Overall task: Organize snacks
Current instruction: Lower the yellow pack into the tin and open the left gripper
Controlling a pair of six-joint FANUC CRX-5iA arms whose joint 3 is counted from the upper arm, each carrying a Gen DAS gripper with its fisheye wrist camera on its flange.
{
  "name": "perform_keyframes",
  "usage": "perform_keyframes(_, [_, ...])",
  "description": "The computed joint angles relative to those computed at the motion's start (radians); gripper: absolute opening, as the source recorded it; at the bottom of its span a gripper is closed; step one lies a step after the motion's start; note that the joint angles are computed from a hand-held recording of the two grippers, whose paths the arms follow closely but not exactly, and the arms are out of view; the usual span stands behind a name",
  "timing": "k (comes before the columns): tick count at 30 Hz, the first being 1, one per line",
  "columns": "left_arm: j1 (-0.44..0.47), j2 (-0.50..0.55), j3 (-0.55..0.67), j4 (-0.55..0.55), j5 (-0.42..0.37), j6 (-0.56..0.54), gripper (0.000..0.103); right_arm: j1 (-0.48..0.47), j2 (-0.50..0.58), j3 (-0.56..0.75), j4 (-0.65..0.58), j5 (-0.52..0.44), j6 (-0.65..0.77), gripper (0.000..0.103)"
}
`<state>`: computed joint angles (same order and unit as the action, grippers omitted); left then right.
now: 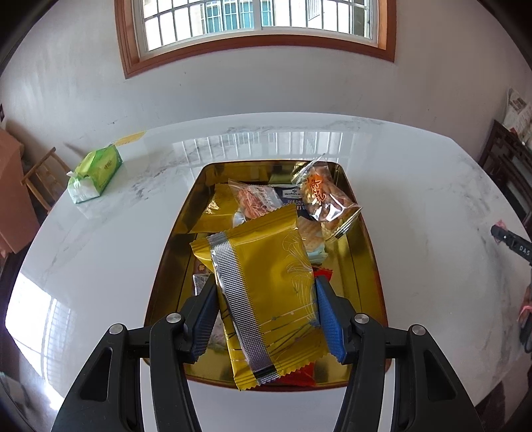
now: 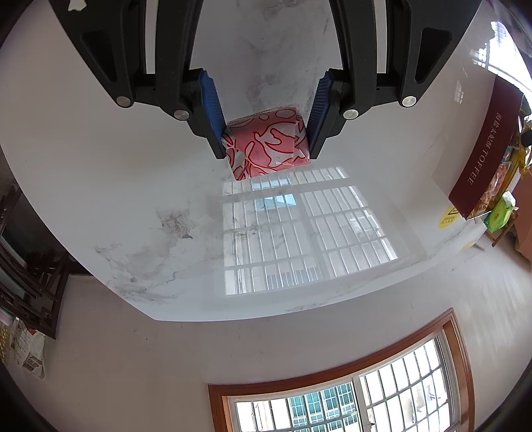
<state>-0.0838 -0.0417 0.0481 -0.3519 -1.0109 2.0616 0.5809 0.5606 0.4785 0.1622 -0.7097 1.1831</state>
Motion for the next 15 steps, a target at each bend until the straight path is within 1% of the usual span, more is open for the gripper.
perform_keyframes(15, [-0.032,0.036,0.023,-0.065,-0.023,0.029,0.057,0.0,0.0,0.001,-0.002,-0.006,0.005,0.044])
